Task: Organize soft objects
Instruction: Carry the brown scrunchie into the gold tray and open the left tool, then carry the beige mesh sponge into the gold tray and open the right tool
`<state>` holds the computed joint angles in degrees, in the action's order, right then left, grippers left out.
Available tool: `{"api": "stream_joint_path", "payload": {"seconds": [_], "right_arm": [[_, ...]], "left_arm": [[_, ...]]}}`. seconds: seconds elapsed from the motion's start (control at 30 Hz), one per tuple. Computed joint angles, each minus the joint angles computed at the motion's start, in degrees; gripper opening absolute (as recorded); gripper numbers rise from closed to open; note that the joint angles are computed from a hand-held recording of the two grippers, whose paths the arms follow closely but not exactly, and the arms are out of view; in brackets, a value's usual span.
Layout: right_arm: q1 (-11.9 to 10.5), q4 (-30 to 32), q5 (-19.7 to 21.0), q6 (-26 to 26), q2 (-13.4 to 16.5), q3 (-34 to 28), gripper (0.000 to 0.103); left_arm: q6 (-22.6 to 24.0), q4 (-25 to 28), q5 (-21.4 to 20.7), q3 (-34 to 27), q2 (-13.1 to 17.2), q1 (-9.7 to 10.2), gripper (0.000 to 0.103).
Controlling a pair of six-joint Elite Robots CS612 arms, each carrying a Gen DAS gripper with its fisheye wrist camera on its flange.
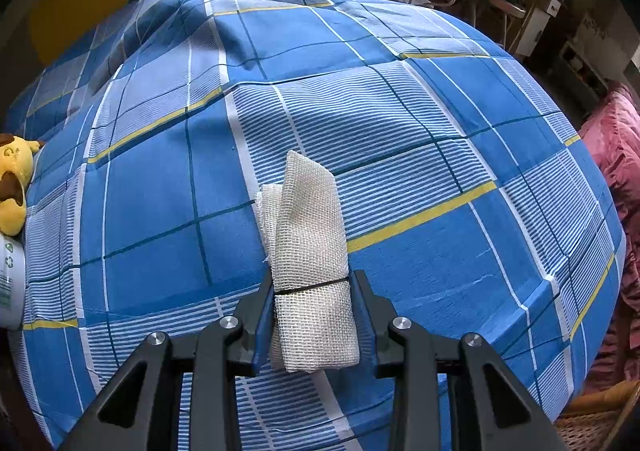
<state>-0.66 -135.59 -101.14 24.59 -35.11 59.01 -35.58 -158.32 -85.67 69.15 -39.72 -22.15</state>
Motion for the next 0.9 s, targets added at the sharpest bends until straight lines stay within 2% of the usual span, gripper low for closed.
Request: {"api": "stream_joint_path", "payload": {"seconds": [0.17, 0.27, 0.3, 0.33, 0.4, 0.5, 0.67, 0.8, 0.9], "right_arm": [[0.0, 0.0, 0.0, 0.0, 0.0, 0.0, 0.035], [0.0, 0.0, 0.0, 0.0, 0.0, 0.0, 0.035], [0.0, 0.0, 0.0, 0.0, 0.0, 0.0, 0.035], [0.0, 0.0, 0.0, 0.0, 0.0, 0.0, 0.035], [0.1, 0.1, -0.1, 0.0, 0.0, -0.1, 0.035], [0.0, 0.1, -0.2, -0.1, 0.0, -0.1, 0.035], [0.1, 0.3, -0.5, -0.4, 0.1, -0.2, 0.036], [0.4, 1.1, -1.5, -1.4, 0.4, -0.8, 0.036], [0.6, 2.2, -2.6, -2.2, 0.9, -1.7, 0.036]], "left_arm": [[0.9, 4.9, 1.6, -4.3, 2.5, -0.2, 0.024], [1.3, 6.9, 1.3, -5.7, 3.3, -0.13, 0.034], [1.6, 6.9, 1.2, -5.9, 3.4, -0.11, 0.045], [1.9, 7.0, 1.6, -6.0, 3.4, -0.17, 0.061], [2.1, 7.6, 3.5, -5.9, 3.2, -0.45, 0.069], [3.0, 7.3, 5.3, -5.0, 2.6, -0.85, 0.069], [5.0, 5.2, 10.9, -1.9, 0.8, -2.04, 0.072], [5.8, 2.3, 11.8, 0.7, -0.7, -2.44, 0.074], [8.5, -0.5, 13.2, 2.5, -1.7, -2.95, 0.074]]}}
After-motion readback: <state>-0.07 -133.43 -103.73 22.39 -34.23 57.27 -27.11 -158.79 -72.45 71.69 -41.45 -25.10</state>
